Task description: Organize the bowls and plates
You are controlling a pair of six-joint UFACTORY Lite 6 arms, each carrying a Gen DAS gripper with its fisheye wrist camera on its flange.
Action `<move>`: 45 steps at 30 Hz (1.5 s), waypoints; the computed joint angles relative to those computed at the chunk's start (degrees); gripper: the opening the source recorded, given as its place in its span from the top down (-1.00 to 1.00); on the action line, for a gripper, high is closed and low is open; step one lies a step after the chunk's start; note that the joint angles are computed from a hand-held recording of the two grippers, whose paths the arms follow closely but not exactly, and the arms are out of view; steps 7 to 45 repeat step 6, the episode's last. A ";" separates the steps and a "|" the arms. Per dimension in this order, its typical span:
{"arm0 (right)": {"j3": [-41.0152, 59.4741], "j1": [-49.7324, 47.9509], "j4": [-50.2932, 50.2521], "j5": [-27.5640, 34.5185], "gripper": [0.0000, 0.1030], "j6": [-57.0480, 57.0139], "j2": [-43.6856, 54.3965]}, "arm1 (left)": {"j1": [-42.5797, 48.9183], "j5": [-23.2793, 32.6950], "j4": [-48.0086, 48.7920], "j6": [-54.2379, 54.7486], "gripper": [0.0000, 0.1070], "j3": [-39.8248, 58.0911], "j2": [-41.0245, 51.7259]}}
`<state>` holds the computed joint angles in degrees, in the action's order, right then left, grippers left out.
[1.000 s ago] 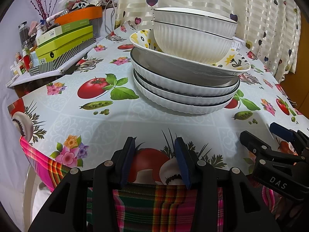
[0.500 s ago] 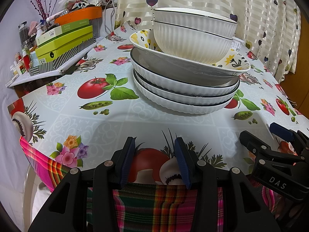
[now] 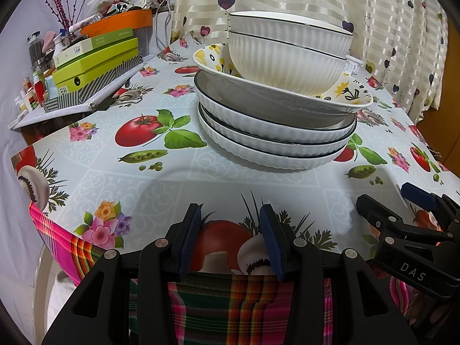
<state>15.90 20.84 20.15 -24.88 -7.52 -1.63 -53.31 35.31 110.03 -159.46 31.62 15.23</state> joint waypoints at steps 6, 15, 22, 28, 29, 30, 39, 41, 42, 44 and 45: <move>0.02 0.07 0.18 -0.02 -0.74 -0.12 0.02 | -0.01 -0.19 0.06 -0.01 0.18 0.21 0.15; 0.02 0.07 0.18 -0.02 -0.74 -0.12 0.02 | -0.01 -0.19 0.06 -0.01 0.18 0.21 0.15; 0.02 0.07 0.18 -0.02 -0.74 -0.12 0.02 | -0.01 -0.19 0.06 -0.01 0.18 0.21 0.15; 0.02 0.07 0.18 -0.02 -0.74 -0.12 0.02 | -0.01 -0.19 0.06 -0.01 0.18 0.21 0.15; 0.02 0.07 0.18 -0.02 -0.74 -0.12 0.02 | -0.01 -0.19 0.06 -0.01 0.18 0.21 0.15; 0.02 0.07 0.18 -0.02 -0.74 -0.12 0.02 | -0.01 -0.19 0.06 -0.01 0.18 0.21 0.15; 0.02 0.07 0.18 -0.02 -0.74 -0.12 0.02 | -0.01 -0.19 0.06 -0.01 0.18 0.21 0.15; 0.02 0.07 0.18 -0.02 -0.74 -0.12 0.02 | -0.01 -0.19 0.06 -0.01 0.18 0.21 0.15; 0.02 0.07 0.18 -0.02 -0.74 -0.12 0.02 | -0.01 -0.19 0.06 -0.01 0.18 0.21 0.15; 0.02 0.07 0.18 -0.02 -0.74 -0.12 0.02 | -0.01 -0.19 0.06 -0.01 0.18 0.21 0.15; 0.02 0.07 0.18 -0.02 -0.74 -0.12 0.02 | -0.01 -0.19 0.06 -0.01 0.18 0.21 0.15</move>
